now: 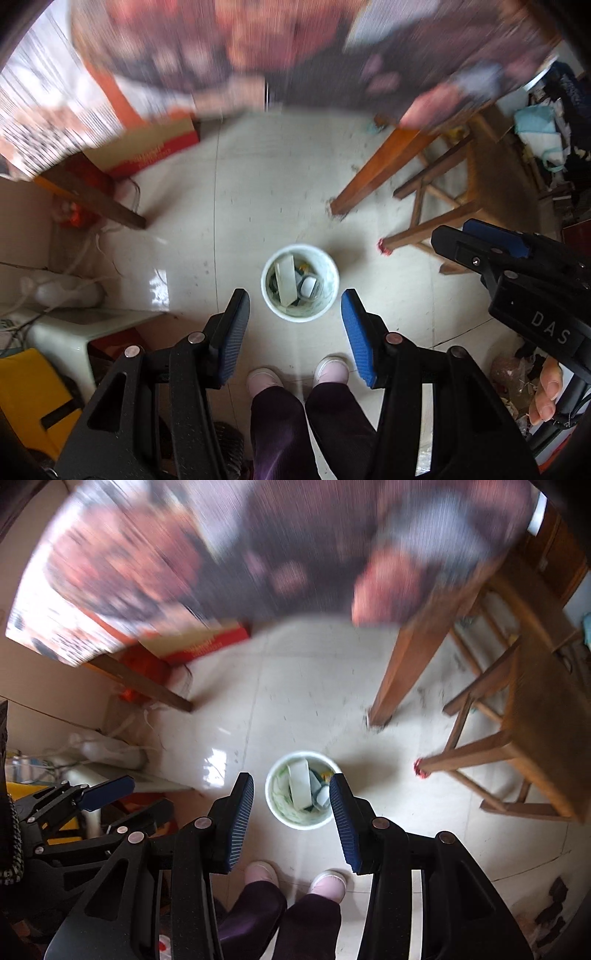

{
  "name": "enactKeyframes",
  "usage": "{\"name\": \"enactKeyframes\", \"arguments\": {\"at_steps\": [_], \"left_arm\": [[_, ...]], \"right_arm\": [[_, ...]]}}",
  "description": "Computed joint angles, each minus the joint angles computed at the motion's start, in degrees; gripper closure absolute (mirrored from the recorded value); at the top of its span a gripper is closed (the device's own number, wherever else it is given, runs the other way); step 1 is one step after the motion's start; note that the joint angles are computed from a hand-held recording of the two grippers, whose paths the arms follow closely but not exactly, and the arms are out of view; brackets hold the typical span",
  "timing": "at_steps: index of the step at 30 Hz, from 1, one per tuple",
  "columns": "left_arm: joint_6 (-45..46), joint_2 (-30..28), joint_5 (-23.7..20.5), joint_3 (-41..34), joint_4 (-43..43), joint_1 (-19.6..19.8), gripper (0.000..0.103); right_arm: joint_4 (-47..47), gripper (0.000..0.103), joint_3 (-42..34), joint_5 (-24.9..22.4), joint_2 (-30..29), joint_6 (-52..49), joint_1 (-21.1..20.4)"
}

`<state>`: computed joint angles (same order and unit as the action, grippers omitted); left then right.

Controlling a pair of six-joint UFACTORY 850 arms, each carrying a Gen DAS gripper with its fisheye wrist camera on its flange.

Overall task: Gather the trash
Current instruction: 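Raise both tools back up toward the table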

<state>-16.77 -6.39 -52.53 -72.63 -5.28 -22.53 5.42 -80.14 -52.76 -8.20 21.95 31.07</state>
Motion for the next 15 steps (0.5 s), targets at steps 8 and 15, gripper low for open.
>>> {"name": "enactKeyframes", "arguments": {"at_steps": [8,15], "left_arm": [[-1.18,4.82,-7.30,-10.87,1.81,0.31,0.052],[-0.77,6.43,-10.78,-21.85,3.86,1.22,0.052]], "right_arm": [[-6.06,0.064,-11.83,-6.10,1.93,6.37,3.52],[-14.66,0.064,-24.94,-11.80,1.02,12.73,7.79]]}}
